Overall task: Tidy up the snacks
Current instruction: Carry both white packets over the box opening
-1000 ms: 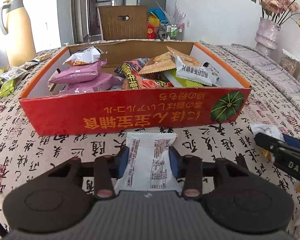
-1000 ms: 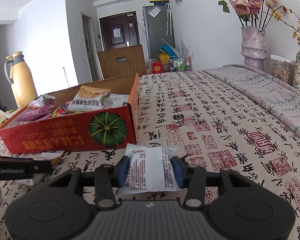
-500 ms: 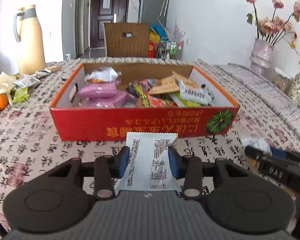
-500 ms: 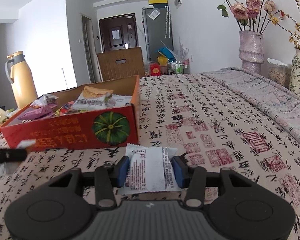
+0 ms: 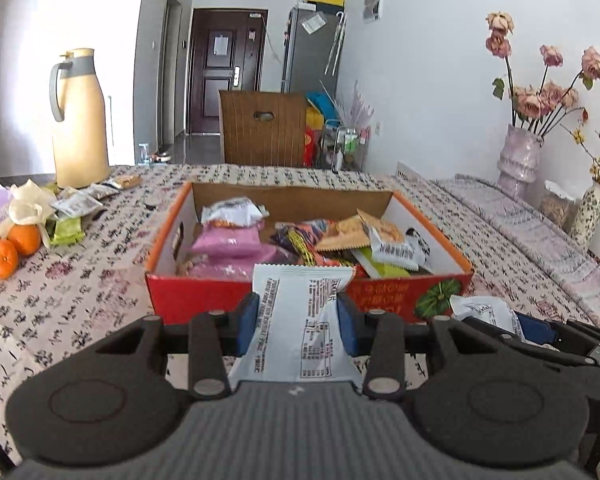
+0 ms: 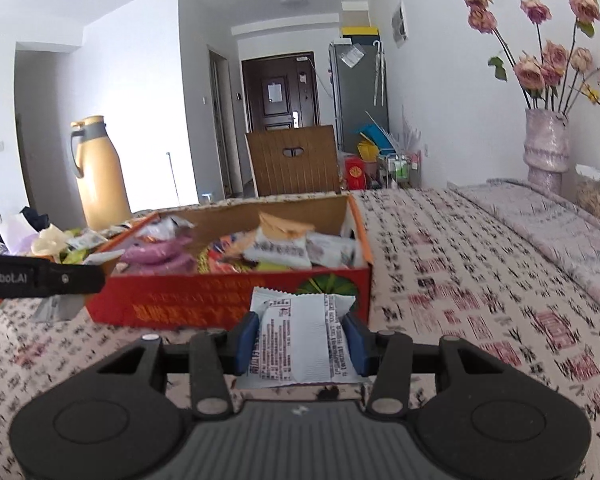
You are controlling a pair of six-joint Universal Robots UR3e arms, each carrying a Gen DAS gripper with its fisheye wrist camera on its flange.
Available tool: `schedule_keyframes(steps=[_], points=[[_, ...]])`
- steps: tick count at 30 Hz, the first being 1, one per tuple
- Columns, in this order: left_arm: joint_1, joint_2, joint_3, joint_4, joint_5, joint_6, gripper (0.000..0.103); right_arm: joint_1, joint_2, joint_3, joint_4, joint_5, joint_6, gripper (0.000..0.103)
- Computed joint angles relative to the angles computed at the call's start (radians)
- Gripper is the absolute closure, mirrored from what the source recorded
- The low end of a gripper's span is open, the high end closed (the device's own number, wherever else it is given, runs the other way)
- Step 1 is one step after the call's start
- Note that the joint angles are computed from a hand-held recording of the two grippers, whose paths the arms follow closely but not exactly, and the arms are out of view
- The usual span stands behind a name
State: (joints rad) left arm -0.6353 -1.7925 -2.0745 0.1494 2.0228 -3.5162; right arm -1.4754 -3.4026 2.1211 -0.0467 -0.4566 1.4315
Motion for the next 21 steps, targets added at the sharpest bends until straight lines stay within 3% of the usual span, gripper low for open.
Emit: schedule_keyframes(steps=[6,14,21], points=[[0.034,0.019,0.008,0.017,-0.012,0.029,0.061,-0.101,0.122,-0.166,0.284,-0.008,-0.274,0.057],[0.097,0.004,0.068,0.017,-0.042,0.072,0.061,-0.299,0.259,-0.414,0.724,-0.110,-0.657,0.057],[0.168,-0.040,0.153,-0.001,-0.092,0.101,0.061,-0.455,0.327,-0.623,1.023,-0.223,-0.851,0.057]])
